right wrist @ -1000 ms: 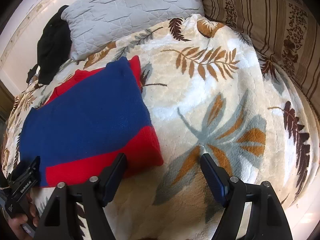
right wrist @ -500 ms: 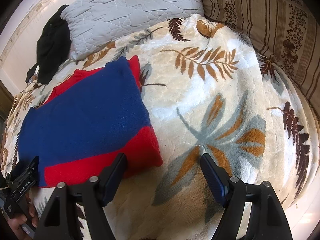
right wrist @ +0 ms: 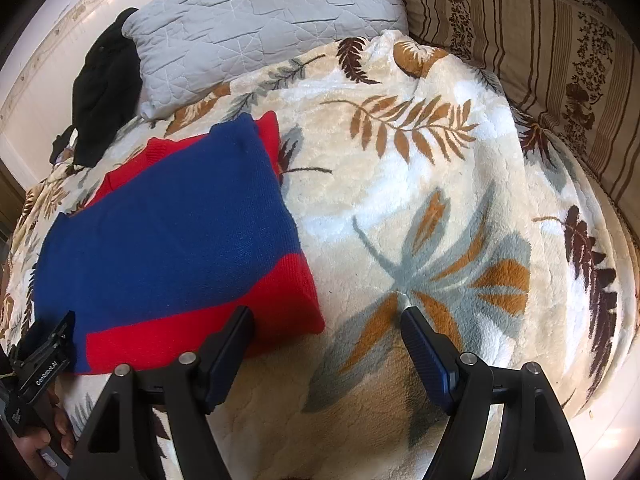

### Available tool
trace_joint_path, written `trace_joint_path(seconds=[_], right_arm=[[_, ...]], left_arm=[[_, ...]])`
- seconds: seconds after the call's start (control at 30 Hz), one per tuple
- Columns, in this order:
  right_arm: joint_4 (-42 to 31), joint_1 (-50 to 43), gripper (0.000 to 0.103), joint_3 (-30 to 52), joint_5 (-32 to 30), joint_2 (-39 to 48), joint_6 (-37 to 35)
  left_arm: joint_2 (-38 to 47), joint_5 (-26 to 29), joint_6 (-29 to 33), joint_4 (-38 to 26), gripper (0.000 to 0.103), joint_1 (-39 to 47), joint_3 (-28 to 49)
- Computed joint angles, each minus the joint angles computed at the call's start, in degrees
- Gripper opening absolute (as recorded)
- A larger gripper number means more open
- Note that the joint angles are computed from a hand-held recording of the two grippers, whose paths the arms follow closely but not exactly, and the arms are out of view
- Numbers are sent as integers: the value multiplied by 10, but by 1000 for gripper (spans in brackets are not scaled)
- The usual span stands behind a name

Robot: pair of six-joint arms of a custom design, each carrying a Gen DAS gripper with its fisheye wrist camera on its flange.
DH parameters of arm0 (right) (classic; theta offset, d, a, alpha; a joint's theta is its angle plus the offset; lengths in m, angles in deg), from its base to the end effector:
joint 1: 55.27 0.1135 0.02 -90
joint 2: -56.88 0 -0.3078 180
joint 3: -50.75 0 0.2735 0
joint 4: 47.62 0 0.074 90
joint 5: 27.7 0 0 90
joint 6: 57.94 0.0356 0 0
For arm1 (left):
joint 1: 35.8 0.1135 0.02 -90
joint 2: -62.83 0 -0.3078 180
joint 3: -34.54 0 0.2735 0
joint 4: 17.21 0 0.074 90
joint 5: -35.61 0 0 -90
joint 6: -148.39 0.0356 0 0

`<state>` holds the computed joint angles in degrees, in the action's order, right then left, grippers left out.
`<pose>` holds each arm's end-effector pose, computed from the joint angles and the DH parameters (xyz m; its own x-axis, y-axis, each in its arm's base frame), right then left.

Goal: Fold small clothes

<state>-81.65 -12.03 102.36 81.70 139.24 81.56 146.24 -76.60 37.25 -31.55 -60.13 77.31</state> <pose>0.1975 0.1695 0.1814 -0.8410 0.1937 -0.5052 0.1485 0.9805 0.1288 0.2366 -0.0922 0.1535 -0.7623 -0.0218 -0.6469 -0.0977 0.9918 0.0818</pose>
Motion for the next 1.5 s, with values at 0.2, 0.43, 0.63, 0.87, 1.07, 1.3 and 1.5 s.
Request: trace_joint_path(seconds=[0.2, 0.43, 0.63, 0.87, 1.07, 1.3, 1.5], right_arm=[[-1, 1, 80, 1, 0, 0, 1], [24, -14, 80, -13, -3, -41, -8], [148, -163, 80, 40, -211, 32, -141], [102, -235, 59, 245, -357, 264, -185], [185, -269, 16, 196, -380, 278, -68], [150, -198, 79, 101, -267, 143, -49], [214, -66, 79, -91, -217, -81, 98]], left_arm=[[0, 0, 0, 0, 103, 0, 0], [0, 0, -1, 3, 103, -1, -2], [-1, 1, 3, 2, 103, 2, 0], [-3, 5, 3, 6, 103, 4, -1], [-2, 7, 2, 11, 103, 3, -4], [-11, 25, 5, -22, 103, 11, 10], [-99, 83, -29, -90, 103, 58, 21]])
